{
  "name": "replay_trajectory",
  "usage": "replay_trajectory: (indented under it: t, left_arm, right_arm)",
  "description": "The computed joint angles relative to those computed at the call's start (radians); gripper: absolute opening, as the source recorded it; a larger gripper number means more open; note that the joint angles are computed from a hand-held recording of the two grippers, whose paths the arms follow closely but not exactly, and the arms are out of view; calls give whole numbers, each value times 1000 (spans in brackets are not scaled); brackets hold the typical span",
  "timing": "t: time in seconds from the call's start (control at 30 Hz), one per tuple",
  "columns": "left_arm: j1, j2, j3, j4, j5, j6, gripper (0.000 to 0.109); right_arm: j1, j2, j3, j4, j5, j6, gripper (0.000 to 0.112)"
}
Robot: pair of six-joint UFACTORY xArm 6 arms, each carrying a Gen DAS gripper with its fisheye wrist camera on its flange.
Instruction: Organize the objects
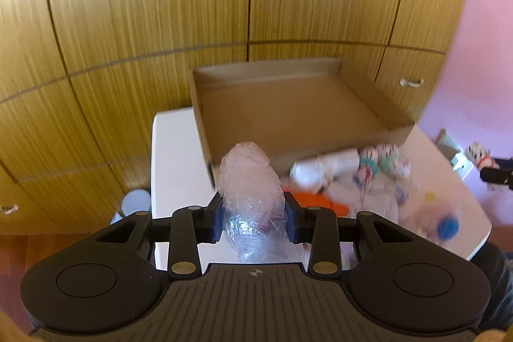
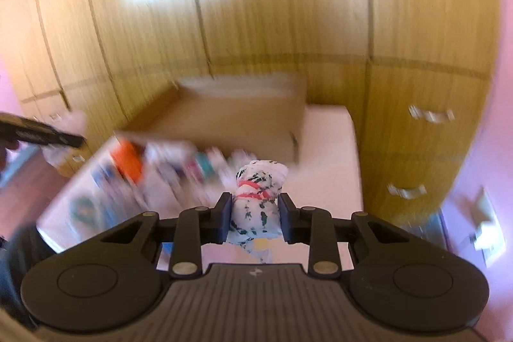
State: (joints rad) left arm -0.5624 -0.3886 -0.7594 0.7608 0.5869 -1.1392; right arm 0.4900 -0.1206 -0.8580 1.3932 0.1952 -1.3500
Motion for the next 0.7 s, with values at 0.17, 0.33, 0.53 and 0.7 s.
replay_trajectory:
  t: [0.17, 0.33, 0.53, 0.7]
  left_arm:
    - [67, 103, -126, -88, -23, 104, 43]
    - [127, 274, -288, -192, -53, 219, 43]
    - [191, 513, -499, -201, -88, 311, 43]
    - [221, 677, -645, -184, -67, 384, 43]
  right_arm:
    - [33, 57, -170, -64, 68, 63, 28]
    - [42, 278, -439, -222, 159, 248, 28]
    - [46, 638, -869, -472, 276, 533, 28]
    - [41, 935, -1262, -665, 393, 768, 28]
